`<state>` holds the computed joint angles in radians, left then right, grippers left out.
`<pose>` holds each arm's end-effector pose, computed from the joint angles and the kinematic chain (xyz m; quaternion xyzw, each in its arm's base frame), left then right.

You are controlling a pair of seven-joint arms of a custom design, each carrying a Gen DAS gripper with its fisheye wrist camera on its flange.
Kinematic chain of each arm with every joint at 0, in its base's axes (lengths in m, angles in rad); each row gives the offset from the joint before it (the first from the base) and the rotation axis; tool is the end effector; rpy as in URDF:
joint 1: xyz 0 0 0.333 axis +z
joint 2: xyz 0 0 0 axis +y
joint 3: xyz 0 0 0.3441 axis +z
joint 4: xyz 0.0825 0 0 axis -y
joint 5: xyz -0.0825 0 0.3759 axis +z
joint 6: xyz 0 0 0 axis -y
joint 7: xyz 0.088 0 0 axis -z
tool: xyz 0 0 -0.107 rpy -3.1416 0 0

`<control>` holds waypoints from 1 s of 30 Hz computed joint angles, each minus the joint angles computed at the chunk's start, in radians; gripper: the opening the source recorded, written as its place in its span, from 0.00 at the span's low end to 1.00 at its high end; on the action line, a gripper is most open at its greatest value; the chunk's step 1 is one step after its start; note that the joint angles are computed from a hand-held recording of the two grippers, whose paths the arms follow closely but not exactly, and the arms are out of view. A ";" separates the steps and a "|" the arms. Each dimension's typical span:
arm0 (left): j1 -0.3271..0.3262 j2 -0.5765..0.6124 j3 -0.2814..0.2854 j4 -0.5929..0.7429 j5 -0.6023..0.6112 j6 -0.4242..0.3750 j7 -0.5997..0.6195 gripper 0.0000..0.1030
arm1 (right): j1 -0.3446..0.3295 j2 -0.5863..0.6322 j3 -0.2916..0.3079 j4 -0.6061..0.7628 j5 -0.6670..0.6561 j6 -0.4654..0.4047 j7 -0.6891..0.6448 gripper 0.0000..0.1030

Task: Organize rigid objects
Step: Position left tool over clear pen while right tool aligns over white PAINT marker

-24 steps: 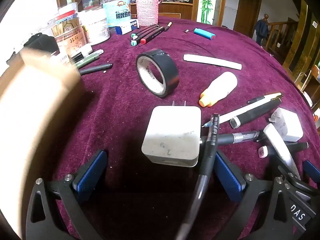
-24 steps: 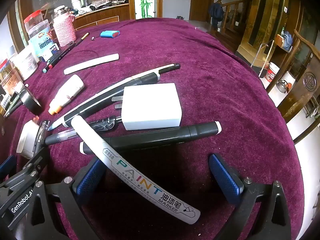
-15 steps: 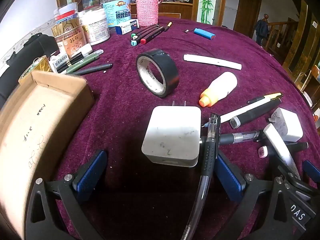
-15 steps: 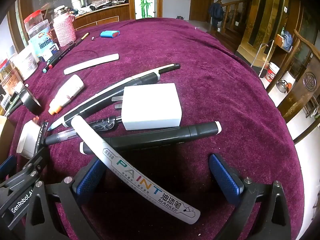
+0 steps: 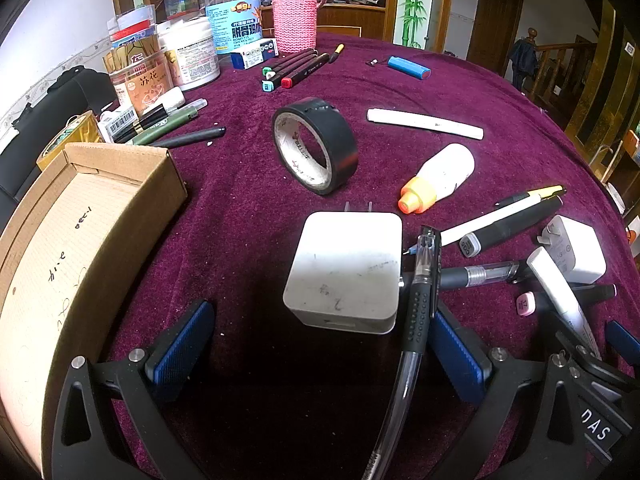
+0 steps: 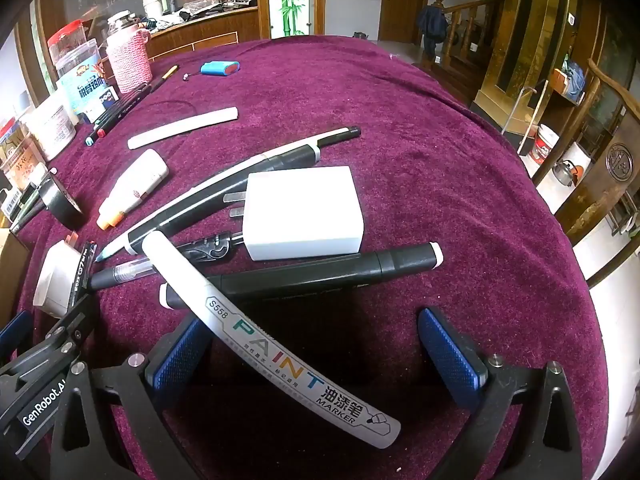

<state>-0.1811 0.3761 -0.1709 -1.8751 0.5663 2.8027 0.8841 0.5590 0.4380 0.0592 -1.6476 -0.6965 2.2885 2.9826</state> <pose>0.6276 -0.2445 0.4044 -0.6332 0.7128 -0.2251 0.2006 0.5812 0.3882 0.4140 -0.5347 0.7958 -0.2379 0.1555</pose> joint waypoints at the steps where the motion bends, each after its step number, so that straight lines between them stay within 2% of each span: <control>1: 0.000 0.000 0.000 0.000 0.000 0.000 0.000 1.00 | 0.000 0.000 0.000 0.000 0.000 0.000 0.000 0.99; 11: 0.006 0.000 -0.007 -0.001 -0.006 -0.001 0.013 1.00 | -0.001 0.000 0.000 0.001 0.002 0.000 -0.002 0.99; 16: 0.070 -0.016 -0.072 -0.030 -0.103 0.001 0.171 1.00 | -0.002 -0.007 -0.001 -0.005 0.000 0.000 -0.004 0.99; 20: 0.040 -0.012 -0.045 -0.015 -0.098 -0.013 0.154 1.00 | -0.002 -0.013 -0.009 -0.017 -0.025 0.013 0.018 0.99; 25: 0.040 -0.022 -0.041 -0.030 -0.105 -0.004 0.157 1.00 | -0.010 -0.007 -0.007 -0.008 -0.020 0.019 0.012 0.99; 30: 0.076 -0.020 -0.078 -0.029 -0.167 -0.014 0.247 1.00 | -0.055 -0.010 0.026 0.002 0.088 0.027 -0.133 0.99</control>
